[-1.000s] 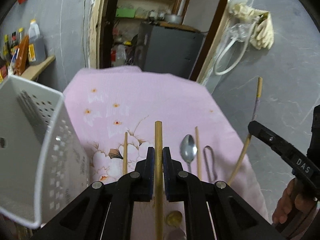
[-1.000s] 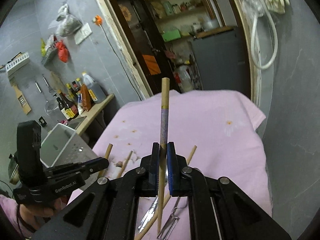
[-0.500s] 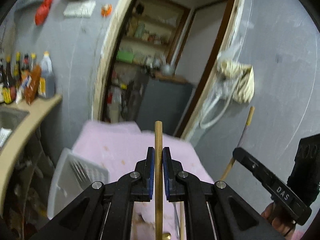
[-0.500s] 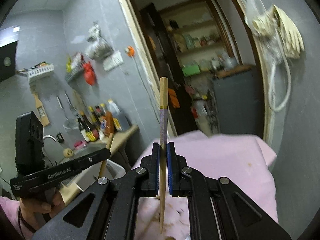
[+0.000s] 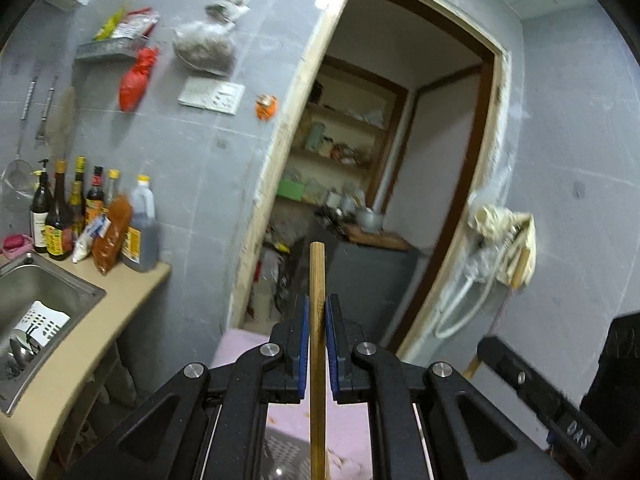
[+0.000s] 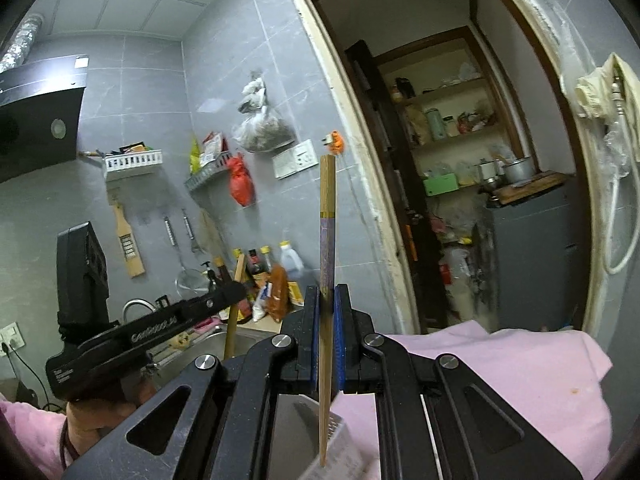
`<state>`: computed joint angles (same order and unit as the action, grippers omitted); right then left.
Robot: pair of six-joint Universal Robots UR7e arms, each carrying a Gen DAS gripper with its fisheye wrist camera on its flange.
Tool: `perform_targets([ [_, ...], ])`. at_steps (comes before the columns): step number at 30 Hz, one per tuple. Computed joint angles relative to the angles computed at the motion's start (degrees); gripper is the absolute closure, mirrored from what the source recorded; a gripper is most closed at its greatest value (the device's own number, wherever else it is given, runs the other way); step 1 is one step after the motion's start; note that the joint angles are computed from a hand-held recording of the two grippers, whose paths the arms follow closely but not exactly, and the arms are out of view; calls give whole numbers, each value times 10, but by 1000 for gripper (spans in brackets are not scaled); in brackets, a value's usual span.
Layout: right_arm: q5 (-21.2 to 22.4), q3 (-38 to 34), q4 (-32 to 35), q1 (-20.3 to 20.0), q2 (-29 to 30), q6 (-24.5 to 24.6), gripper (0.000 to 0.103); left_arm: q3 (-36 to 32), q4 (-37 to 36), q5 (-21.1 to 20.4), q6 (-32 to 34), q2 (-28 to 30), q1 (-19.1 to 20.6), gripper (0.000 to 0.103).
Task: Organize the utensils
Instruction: 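Lift and carry the chopsticks upright to the caddy with both tools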
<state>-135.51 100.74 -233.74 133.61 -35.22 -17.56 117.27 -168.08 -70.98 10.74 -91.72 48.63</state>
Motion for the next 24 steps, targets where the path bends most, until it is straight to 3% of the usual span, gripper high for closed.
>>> perform_targets([
  [13, 49, -12, 46, -41, 34, 32, 96, -8, -109, -15, 27, 55, 41, 95],
  [24, 56, 5, 84, -63, 52, 67, 96, 30, -140, -23, 16, 47, 67, 95],
])
